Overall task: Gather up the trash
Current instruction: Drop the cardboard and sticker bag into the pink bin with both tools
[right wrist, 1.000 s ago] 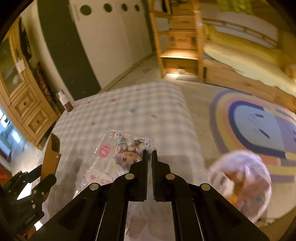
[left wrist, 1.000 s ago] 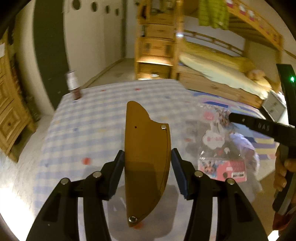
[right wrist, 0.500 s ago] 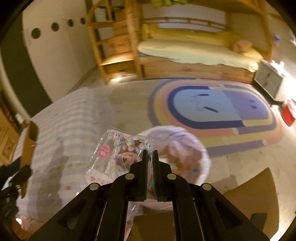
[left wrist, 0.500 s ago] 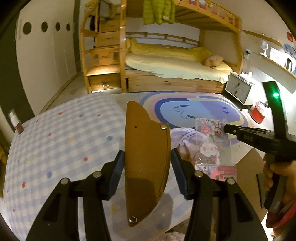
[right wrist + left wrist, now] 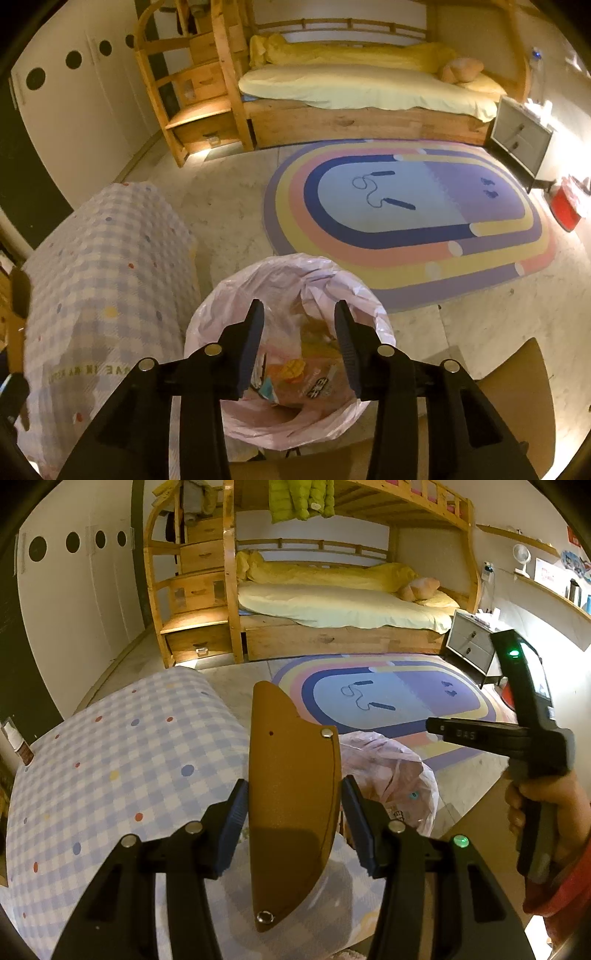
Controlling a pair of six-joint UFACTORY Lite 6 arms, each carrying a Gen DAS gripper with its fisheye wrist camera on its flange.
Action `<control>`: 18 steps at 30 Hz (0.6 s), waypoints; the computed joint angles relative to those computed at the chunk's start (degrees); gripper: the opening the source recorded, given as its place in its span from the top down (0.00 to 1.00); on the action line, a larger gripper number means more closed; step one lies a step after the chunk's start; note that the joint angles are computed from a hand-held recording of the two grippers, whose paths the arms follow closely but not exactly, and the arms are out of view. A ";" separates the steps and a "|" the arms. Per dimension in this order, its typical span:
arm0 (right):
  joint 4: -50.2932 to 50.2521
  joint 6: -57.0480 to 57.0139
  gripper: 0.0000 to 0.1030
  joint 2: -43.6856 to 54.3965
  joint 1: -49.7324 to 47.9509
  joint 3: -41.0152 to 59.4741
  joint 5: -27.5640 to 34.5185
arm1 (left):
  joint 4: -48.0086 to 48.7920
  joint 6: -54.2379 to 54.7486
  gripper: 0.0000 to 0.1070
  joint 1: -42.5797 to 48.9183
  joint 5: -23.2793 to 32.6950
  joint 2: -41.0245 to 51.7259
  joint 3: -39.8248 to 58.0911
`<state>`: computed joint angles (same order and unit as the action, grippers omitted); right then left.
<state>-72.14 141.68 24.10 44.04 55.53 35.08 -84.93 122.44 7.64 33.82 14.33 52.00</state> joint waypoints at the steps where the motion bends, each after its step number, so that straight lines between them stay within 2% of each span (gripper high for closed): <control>1: 0.43 -0.58 0.59 -0.32 0.04 0.14 0.11 | -0.74 0.63 0.53 -0.67 -0.37 -0.11 -0.36; 11: 4.27 3.03 0.56 -12.12 9.88 -6.68 11.61 | -8.01 5.07 0.53 -13.31 -4.18 -1.10 -2.88; 14: 4.71 3.64 0.53 -15.69 11.13 -9.08 14.79 | -9.74 4.30 0.52 -16.67 -4.40 -0.45 -1.58; 15: 4.28 4.42 0.50 -17.18 11.29 -10.47 15.06 | -8.92 2.12 0.39 -17.78 -4.47 0.24 -0.35; 17: 4.31 4.98 0.48 -18.96 11.58 -12.18 15.45 | -8.90 0.02 0.22 -18.40 -3.54 0.53 0.80; 18: 4.68 5.23 0.48 -19.48 11.96 -12.76 15.94 | -10.15 0.78 0.19 -18.25 -3.41 0.20 0.48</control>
<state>-67.46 146.91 4.63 56.00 42.78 51.02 -95.08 123.22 -10.62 30.41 14.53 52.47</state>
